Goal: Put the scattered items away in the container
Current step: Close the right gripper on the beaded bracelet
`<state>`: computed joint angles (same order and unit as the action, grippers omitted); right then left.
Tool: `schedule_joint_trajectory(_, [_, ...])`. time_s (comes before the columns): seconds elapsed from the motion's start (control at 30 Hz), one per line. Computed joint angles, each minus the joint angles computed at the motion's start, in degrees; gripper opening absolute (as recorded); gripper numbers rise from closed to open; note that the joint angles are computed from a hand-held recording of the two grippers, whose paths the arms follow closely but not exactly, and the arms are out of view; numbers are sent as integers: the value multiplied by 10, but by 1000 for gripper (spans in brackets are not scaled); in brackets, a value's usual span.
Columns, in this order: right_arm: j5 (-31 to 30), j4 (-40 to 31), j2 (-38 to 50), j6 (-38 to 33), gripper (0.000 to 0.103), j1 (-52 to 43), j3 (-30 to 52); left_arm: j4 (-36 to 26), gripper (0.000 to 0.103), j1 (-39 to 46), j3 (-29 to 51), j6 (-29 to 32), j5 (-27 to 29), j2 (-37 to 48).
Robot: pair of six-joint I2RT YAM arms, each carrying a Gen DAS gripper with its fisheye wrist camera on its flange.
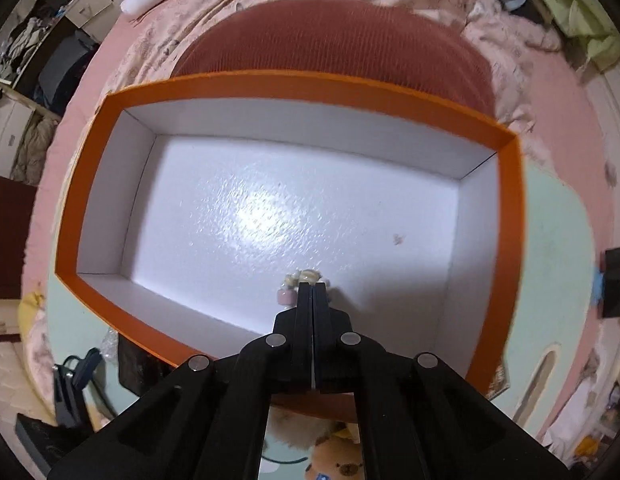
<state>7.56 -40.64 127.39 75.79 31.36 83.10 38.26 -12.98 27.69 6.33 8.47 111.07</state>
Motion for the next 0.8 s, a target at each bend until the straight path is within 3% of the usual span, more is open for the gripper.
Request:
schedule_joint_trajectory(0.37, [88,-52,-72,7,0,15,20,2,103,0,0,0,0,1])
schedule_joint_trajectory(0.5, [63,-81,-74,15,0,15,30,3,103,0,0,0,0,2])
schedule_joint_trajectory(0.57, [15,-80,-56,1,9,3,35,3,103,0,-1,0,0,2])
schedule_joint_trajectory(0.63, [-2,-92,-37,-4,25,-7,49,3,103,0,-1,-1,0,2])
schedule_joint_trajectory(0.73, [-29,-108,-10,-15,35,-25,75,4,103,0,-1,-1,-1,3])
schedule_joint_trajectory(0.8, [-52,-113,6,-26,37,-38,87,4,103,0,-1,-1,-1,3])
